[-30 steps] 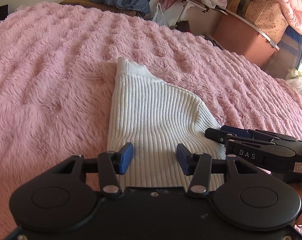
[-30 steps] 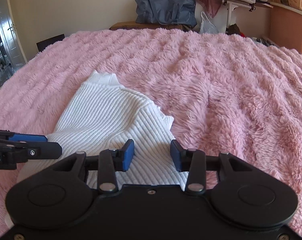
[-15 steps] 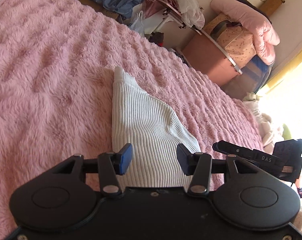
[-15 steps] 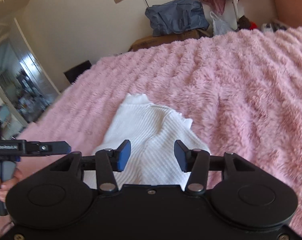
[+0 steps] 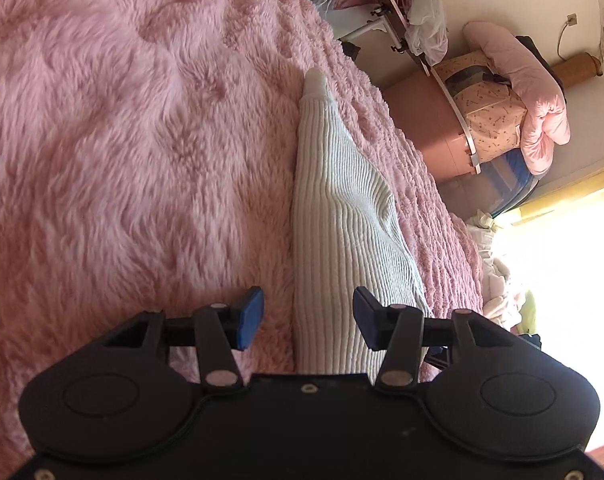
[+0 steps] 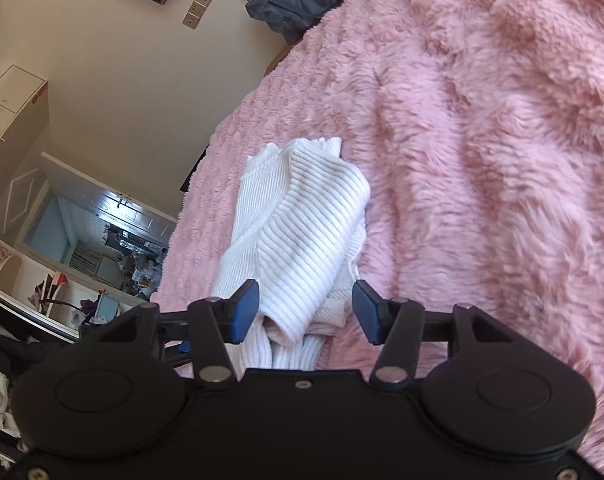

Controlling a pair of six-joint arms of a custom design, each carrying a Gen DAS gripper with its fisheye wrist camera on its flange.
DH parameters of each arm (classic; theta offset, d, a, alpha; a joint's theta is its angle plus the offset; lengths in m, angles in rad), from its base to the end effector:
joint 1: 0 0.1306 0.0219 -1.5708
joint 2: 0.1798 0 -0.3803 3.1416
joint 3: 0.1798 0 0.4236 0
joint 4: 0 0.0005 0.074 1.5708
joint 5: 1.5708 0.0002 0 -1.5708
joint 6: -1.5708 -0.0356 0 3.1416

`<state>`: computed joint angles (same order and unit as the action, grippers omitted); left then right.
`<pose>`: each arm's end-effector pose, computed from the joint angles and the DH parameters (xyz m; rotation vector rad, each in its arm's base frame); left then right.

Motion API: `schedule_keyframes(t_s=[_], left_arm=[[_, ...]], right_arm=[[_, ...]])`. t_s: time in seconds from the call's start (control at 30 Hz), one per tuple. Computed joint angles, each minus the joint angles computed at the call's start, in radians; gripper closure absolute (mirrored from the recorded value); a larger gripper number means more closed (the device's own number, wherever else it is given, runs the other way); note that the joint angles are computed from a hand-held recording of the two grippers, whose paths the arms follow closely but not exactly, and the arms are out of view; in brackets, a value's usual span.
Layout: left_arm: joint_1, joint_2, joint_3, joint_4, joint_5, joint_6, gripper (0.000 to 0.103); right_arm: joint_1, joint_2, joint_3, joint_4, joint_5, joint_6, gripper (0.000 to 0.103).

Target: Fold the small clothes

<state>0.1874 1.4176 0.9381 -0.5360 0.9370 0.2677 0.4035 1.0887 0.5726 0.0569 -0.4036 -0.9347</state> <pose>0.4552 0.0566 0.2344 -0.2011 2.3805 -1.2228 0.3375 0.1587 0.2371 0.3090 2.2056 1.2057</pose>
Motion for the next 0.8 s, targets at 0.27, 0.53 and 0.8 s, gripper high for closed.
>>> schedule_keyframes(t_s=[0.27, 0.53, 0.8], left_arm=[[-0.023, 0.07, 0.037, 0.037, 0.053, 0.031, 0.05], [-0.063, 0.134, 0.11, -0.013, 0.074, 0.001, 0.046], [-0.091, 0.173, 0.142, -0.008, 0.085, -0.008, 0.039]], right_arm=[[-0.039, 0.083, -0.014, 0.141, -0.094, -0.072, 0.045], [-0.056, 0.164, 0.048, 0.141, -0.181, -0.048, 0.041], [-0.012, 0.278, 0.175, 0.083, -0.18, 0.002, 0.031]])
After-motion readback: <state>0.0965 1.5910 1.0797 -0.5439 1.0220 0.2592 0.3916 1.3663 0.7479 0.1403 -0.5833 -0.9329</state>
